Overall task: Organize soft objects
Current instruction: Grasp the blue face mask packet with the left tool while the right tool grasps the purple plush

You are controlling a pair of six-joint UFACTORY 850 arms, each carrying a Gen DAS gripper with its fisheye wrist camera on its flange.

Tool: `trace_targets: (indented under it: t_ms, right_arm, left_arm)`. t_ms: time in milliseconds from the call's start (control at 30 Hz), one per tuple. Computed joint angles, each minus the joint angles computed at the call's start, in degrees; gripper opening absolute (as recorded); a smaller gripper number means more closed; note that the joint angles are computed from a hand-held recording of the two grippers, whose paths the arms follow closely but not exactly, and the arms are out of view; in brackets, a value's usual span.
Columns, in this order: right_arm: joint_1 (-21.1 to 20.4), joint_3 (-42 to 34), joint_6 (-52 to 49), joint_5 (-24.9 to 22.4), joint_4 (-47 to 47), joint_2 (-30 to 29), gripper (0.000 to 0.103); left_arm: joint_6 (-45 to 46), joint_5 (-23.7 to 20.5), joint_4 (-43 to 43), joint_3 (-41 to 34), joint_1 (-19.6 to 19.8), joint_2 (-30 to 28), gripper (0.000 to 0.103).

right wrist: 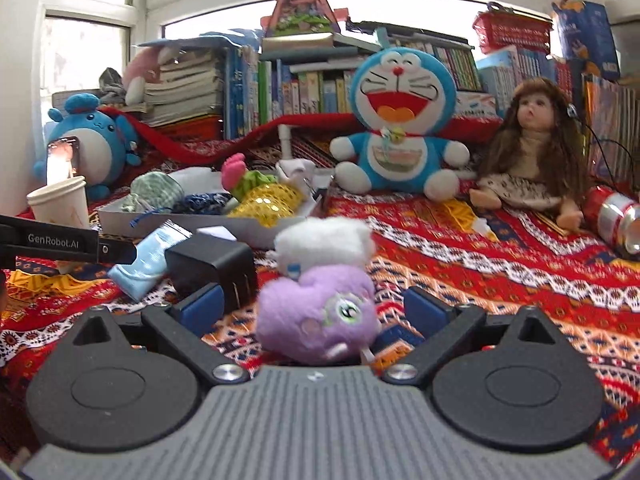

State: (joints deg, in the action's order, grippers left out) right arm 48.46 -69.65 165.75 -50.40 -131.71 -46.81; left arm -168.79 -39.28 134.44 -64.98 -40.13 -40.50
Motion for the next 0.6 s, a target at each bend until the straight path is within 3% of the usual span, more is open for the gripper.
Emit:
trace_targets:
  t_ms: [200,433,600]
  right_arm:
    - [0.21,-0.06,-0.24,-0.03,1.4,-0.29,0.1]
    - [0.25,-0.11,-0.5,-0.02,1.66,-0.51,0.1]
    - [-0.01,-0.88,-0.28,0.66,1.86,-0.95,0.098]
  left_arm:
    - [5.09,1.05,-1.86,-2.27,-0.72,-1.74,0.05]
    - [15.8,-0.83,-7.38,-5.02,-2.04,-4.1,0.05]
    - [16.57,0.41,-7.47,-6.16,-1.69,-4.95,0.047]
